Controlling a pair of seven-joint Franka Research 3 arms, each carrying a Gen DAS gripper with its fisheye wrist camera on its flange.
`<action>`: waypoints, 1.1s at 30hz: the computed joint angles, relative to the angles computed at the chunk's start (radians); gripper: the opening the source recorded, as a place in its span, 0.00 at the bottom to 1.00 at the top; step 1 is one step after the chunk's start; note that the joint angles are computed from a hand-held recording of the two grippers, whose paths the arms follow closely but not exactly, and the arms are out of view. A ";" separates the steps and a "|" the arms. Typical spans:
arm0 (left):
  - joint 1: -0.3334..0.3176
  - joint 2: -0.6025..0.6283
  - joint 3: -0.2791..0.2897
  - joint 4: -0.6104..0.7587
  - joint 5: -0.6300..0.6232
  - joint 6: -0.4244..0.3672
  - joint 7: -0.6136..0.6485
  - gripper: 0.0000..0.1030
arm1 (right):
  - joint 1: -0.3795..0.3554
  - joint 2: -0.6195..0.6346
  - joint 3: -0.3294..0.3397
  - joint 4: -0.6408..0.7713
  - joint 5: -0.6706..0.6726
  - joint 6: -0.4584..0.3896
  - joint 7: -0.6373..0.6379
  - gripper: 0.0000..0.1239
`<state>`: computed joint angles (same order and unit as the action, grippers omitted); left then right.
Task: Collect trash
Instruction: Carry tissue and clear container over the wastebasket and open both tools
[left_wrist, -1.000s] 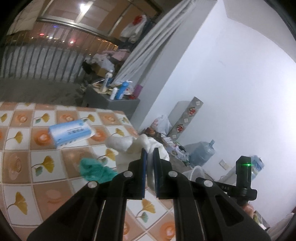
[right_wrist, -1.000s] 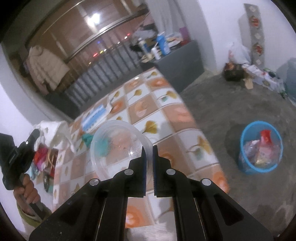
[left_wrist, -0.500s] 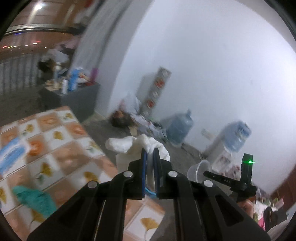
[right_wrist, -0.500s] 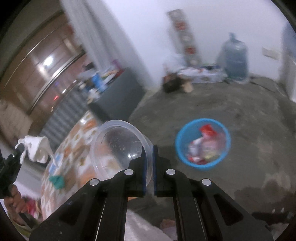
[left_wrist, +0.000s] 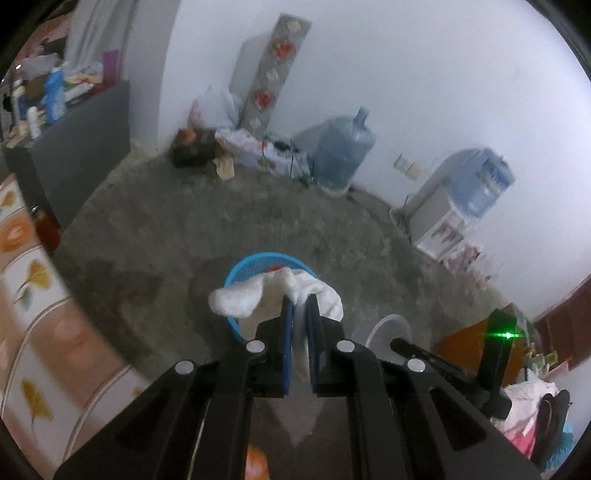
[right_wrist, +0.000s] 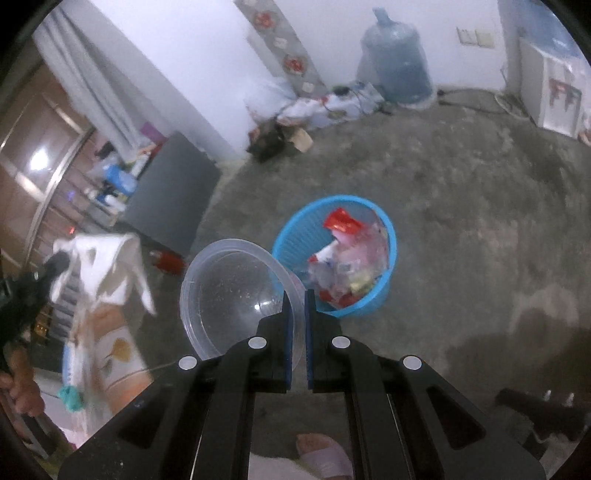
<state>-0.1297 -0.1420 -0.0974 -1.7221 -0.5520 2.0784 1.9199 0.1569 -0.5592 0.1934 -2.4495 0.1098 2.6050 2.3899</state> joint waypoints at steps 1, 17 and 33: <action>-0.007 0.036 -0.012 0.029 0.018 0.005 -0.011 0.07 | 0.003 0.010 -0.009 -0.001 0.006 0.003 -0.009 0.03; -0.040 0.441 -0.151 0.320 0.272 0.008 -0.251 0.58 | 0.027 0.348 -0.096 0.098 0.052 0.055 -0.052 0.49; 0.028 0.033 -0.060 0.008 0.081 0.045 -0.023 0.67 | 0.022 0.019 -0.061 -0.082 0.105 0.058 -0.042 0.60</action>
<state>-0.1012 -0.1086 -0.1574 -1.7143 -0.4711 2.1236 1.8965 0.1791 -0.5400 0.1326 -2.5319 0.2152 2.6630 2.3477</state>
